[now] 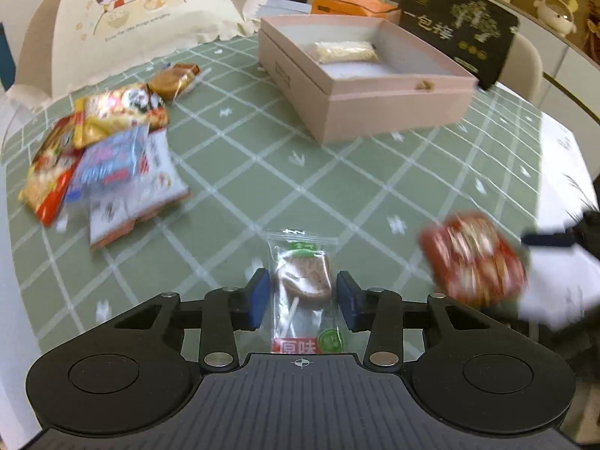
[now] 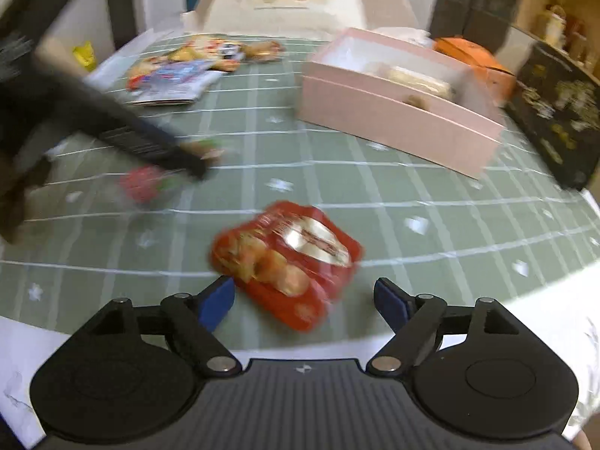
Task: Organize snacks
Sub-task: 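Carry the red pouch with the right tool while the left carries the lollipop toward the pink box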
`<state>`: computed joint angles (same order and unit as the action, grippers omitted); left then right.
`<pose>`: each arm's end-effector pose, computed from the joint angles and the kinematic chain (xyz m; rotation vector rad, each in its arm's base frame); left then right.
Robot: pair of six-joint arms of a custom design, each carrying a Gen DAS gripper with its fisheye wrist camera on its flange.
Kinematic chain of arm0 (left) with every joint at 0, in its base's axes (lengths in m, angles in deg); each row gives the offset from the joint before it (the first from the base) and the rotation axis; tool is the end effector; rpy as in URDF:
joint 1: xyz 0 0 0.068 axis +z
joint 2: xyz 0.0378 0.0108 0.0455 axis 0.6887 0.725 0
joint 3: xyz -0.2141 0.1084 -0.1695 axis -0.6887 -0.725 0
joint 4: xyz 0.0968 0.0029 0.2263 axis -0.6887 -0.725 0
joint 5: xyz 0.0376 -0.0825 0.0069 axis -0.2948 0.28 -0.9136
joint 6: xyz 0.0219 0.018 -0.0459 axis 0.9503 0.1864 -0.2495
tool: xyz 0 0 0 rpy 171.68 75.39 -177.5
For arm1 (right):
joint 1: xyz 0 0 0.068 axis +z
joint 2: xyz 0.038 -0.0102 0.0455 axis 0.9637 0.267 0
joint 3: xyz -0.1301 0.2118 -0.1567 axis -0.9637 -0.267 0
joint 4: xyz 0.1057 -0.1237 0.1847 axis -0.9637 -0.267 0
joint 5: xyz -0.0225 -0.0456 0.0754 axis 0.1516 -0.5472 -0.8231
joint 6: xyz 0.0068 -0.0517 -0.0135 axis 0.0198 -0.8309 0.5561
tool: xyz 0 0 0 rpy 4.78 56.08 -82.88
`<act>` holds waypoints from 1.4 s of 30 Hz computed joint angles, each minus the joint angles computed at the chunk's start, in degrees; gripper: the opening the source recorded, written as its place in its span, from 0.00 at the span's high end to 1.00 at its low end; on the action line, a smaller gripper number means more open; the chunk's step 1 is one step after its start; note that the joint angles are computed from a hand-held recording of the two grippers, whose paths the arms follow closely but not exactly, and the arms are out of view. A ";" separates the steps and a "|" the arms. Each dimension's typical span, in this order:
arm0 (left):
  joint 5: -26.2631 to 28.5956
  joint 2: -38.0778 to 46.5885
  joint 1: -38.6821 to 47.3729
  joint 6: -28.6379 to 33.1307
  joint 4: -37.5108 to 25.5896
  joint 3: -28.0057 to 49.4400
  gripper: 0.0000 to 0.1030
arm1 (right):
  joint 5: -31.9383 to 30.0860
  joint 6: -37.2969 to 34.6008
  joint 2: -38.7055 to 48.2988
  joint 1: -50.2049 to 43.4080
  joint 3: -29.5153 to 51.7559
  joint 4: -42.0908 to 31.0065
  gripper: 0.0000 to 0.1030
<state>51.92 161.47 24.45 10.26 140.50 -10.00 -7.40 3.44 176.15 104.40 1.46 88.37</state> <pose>0.2014 -0.0697 0.0236 0.2669 2.5253 -0.1756 0.1626 0.0904 0.0024 -0.6342 2.3912 0.1219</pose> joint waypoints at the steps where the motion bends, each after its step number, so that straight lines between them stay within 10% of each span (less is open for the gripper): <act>1: 0.61 0.56 -0.31 -0.68 2.80 -2.20 0.57 | -0.73 -0.51 0.32 -2.51 -0.45 0.67 0.21; 7: -0.34 4.84 -2.76 -4.28 12.85 -6.63 0.56 | -11.27 5.64 -6.93 -10.16 2.60 -11.13 0.21; 11: -0.49 2.37 -2.77 -3.56 8.05 -5.28 0.55 | -3.19 11.86 -10.39 -2.56 8.74 -20.86 0.21; 15: -0.27 1.39 -2.68 -3.66 5.48 -4.37 0.55 | 2.14 9.90 -14.17 0.96 10.31 -26.33 0.49; 20: -2.30 1.53 -4.31 -4.06 5.12 -3.83 0.55 | -10.77 6.22 -25.21 -8.69 8.47 -34.19 0.79; 34: -5.41 5.01 -6.89 -5.26 11.44 -5.40 0.55 | -3.26 10.00 -13.22 -1.78 7.97 -21.64 0.29; 42: -1.74 2.88 -4.14 -4.72 8.35 -5.07 0.55 | -3.13 -7.87 -9.21 -0.93 8.86 -16.99 0.20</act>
